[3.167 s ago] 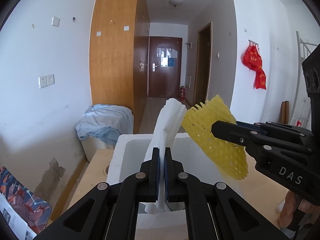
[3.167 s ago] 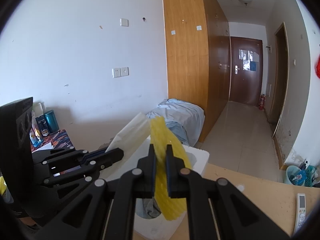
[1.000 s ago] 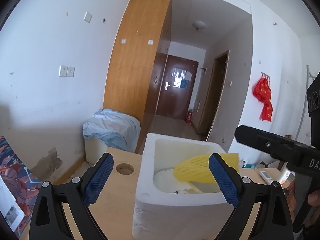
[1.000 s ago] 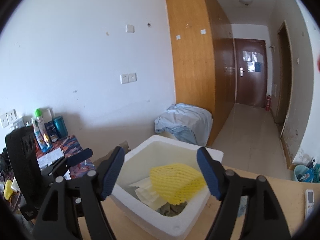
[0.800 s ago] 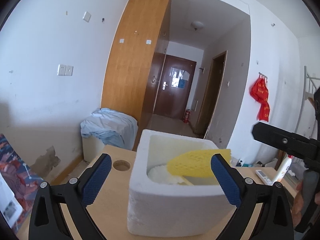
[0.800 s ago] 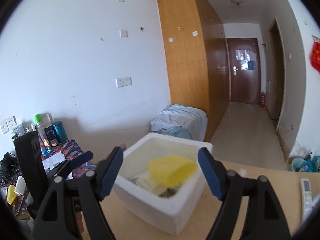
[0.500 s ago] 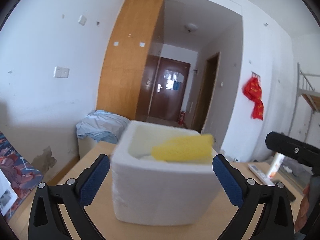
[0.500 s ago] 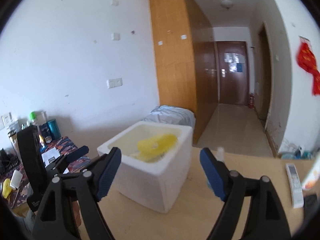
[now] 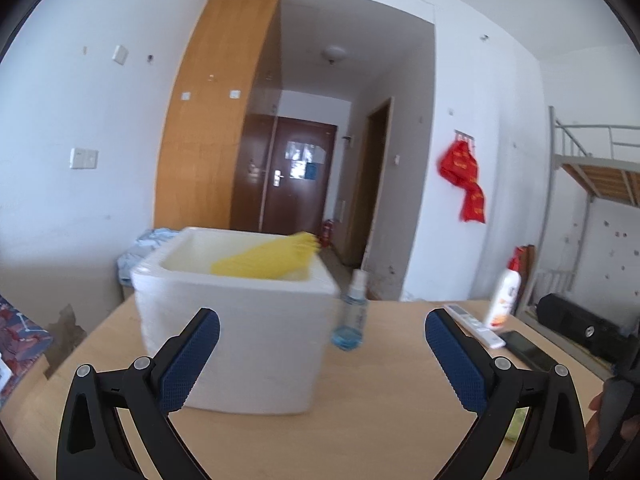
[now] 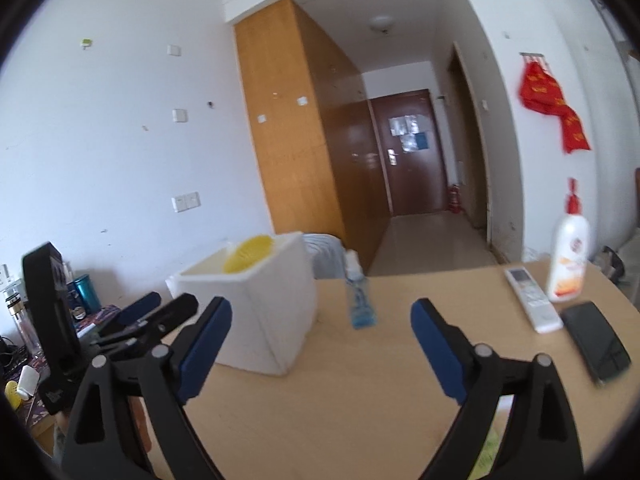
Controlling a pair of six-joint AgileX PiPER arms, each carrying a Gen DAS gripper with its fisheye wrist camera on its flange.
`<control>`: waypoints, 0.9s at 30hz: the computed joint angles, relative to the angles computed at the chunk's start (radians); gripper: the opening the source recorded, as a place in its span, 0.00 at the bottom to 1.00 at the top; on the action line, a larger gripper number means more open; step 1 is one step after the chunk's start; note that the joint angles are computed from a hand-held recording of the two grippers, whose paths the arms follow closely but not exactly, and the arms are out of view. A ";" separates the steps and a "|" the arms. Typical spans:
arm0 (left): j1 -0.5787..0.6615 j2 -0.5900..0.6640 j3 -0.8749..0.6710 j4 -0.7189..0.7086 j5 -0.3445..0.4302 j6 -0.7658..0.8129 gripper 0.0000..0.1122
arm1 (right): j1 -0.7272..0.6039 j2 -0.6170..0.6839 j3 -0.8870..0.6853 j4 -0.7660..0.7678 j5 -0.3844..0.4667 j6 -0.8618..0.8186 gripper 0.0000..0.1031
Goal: Organize soft objects
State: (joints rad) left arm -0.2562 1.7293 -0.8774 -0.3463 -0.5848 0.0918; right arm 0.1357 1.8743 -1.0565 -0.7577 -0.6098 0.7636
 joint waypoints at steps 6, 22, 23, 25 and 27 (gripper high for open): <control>-0.104 -0.030 0.060 -0.119 -0.036 0.094 0.91 | -0.033 -0.044 0.128 0.084 -0.026 -0.084 0.91; -0.258 -0.085 0.242 -0.200 -0.115 0.077 0.91 | -0.081 -0.166 0.425 0.248 -0.160 -0.276 0.94; -0.277 -0.096 0.256 -0.221 -0.127 0.092 0.91 | -0.082 -0.177 0.439 0.249 -0.168 -0.281 0.94; -0.302 -0.112 0.276 -0.242 -0.144 0.104 0.91 | -0.086 -0.194 0.470 0.254 -0.191 -0.292 0.94; -0.332 -0.134 0.299 -0.277 -0.162 0.128 0.91 | -0.091 -0.213 0.507 0.259 -0.216 -0.301 0.94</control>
